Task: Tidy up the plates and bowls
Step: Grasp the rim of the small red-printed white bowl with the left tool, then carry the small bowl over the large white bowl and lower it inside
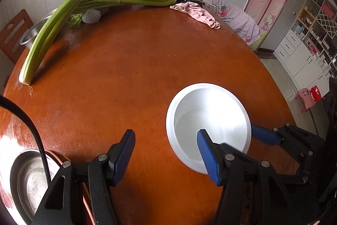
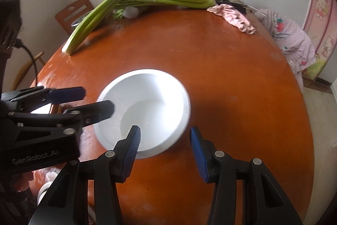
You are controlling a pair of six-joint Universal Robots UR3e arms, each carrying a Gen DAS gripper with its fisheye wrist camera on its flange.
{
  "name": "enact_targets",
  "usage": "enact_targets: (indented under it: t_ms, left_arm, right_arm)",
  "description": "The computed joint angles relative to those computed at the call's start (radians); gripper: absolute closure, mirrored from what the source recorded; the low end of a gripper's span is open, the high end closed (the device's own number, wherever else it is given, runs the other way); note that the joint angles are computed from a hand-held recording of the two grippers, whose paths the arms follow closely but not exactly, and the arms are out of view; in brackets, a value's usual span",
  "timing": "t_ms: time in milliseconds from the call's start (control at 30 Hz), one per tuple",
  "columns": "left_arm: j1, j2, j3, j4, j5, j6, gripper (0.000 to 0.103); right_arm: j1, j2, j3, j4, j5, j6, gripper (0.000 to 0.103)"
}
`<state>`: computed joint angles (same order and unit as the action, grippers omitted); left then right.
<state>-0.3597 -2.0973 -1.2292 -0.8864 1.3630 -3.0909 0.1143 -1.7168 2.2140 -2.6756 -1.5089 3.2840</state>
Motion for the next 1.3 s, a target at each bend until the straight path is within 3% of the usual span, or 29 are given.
enact_targets:
  t_ms: [333, 533, 933, 1300]
  left_arm:
    - [0.015, -0.044, 0.038, -0.039, -0.107, 0.037, 0.043]
    - [0.013, -0.024, 0.020, -0.035, -0.118, 0.049, 0.043]
    - [0.023, 0.149, -0.136, 0.047, -0.117, 0.059, 0.043]
    - [0.034, 0.339, -0.291, 0.104, -0.102, 0.071, 0.043]
  right_arm:
    - [0.019, 0.019, -0.009, -0.003, 0.060, -0.033, 0.053]
    - [0.033, 0.017, -0.015, 0.011, 0.052, -0.021, 0.052]
    - [0.065, -0.099, -0.011, 0.045, 0.044, 0.002, 0.051]
    - [0.171, -0.193, -0.039, 0.092, -0.028, 0.061, 0.051]
